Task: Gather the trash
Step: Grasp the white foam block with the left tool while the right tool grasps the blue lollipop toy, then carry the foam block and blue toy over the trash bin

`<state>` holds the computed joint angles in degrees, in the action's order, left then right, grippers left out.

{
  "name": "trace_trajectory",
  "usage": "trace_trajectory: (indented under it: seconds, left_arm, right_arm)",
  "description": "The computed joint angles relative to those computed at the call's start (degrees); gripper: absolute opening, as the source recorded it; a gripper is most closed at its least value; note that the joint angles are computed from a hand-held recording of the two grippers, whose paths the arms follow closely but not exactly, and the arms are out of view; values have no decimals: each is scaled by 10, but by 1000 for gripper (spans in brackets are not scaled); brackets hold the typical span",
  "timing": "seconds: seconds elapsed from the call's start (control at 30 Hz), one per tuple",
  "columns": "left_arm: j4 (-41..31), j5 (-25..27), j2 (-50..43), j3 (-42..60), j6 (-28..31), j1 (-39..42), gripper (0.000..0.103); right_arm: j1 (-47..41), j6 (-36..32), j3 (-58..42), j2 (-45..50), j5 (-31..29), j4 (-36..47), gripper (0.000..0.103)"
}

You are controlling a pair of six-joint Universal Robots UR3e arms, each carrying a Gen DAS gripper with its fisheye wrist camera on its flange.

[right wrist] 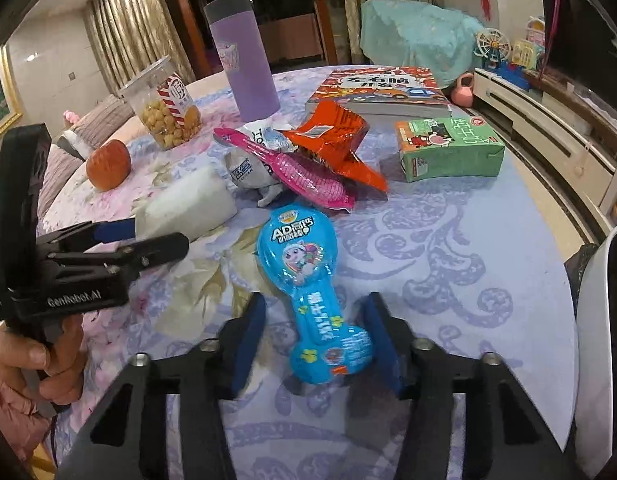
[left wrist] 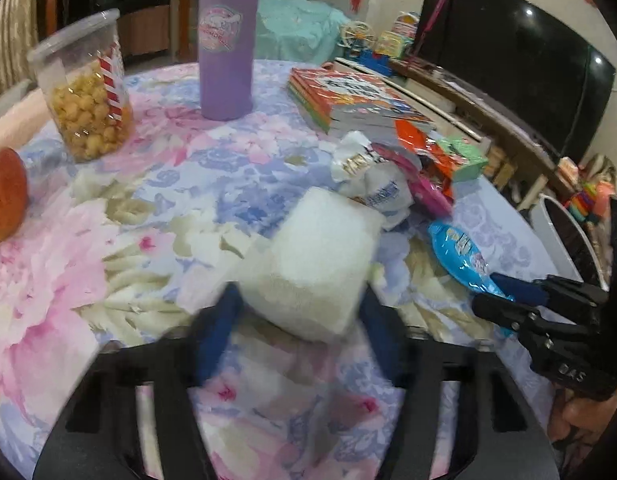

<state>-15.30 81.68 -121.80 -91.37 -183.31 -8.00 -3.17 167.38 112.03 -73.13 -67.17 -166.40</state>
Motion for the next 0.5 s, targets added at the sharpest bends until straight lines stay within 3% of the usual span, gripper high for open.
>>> trace_trajectory:
  seconds: [0.07,0.27,0.5]
  left_arm:
    - [15,12,8,-12,2,-8,51]
    - [35,21,48,-69,1,-26,51]
    - [64,-7,118,-165,-47,-30,51]
  right_arm:
    - [-12,-2,9,-8,21,7,23]
    - [-45,1,89,-65,77,-12,22]
    - [-100,-6,197,-162,119,-13,22]
